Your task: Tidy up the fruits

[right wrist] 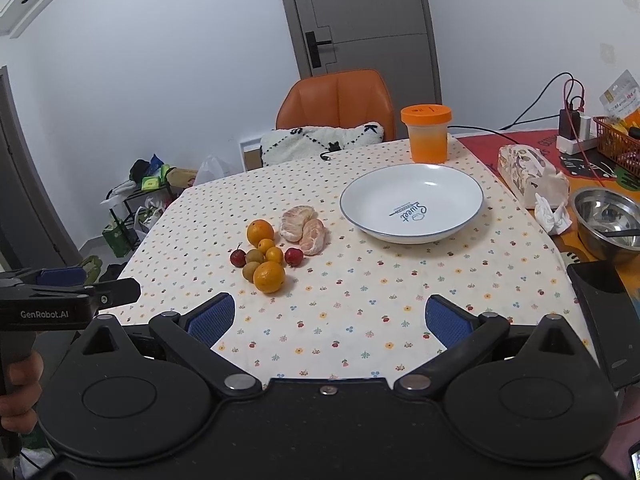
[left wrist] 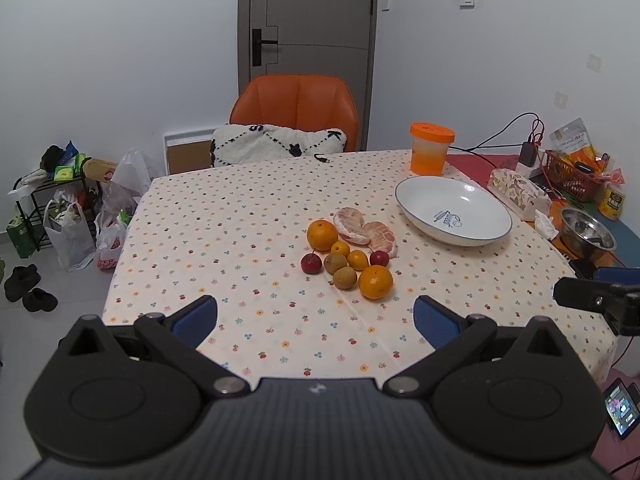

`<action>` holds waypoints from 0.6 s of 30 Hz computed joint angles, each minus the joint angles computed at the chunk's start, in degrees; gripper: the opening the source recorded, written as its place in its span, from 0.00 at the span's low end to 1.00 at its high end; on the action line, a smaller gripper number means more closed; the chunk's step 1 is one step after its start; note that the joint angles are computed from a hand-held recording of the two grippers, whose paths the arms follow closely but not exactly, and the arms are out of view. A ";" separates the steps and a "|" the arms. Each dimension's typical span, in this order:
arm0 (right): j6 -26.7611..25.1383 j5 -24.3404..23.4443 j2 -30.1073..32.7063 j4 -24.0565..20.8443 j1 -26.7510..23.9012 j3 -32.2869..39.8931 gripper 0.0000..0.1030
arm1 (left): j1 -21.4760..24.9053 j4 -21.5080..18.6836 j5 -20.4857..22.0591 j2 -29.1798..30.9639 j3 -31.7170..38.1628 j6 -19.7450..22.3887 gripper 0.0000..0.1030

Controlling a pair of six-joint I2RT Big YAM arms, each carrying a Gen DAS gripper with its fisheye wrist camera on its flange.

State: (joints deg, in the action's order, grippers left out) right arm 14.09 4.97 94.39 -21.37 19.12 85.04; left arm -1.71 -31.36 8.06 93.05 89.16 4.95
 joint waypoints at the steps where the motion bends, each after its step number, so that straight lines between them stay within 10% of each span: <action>1: -0.01 0.13 0.00 0.15 -0.05 -0.04 1.00 | 0.05 0.02 0.00 -0.18 -0.20 0.00 1.00; 18: 0.76 -0.22 0.08 0.07 -0.24 -0.12 1.00 | 0.13 0.18 0.65 -0.47 -0.81 -0.14 1.00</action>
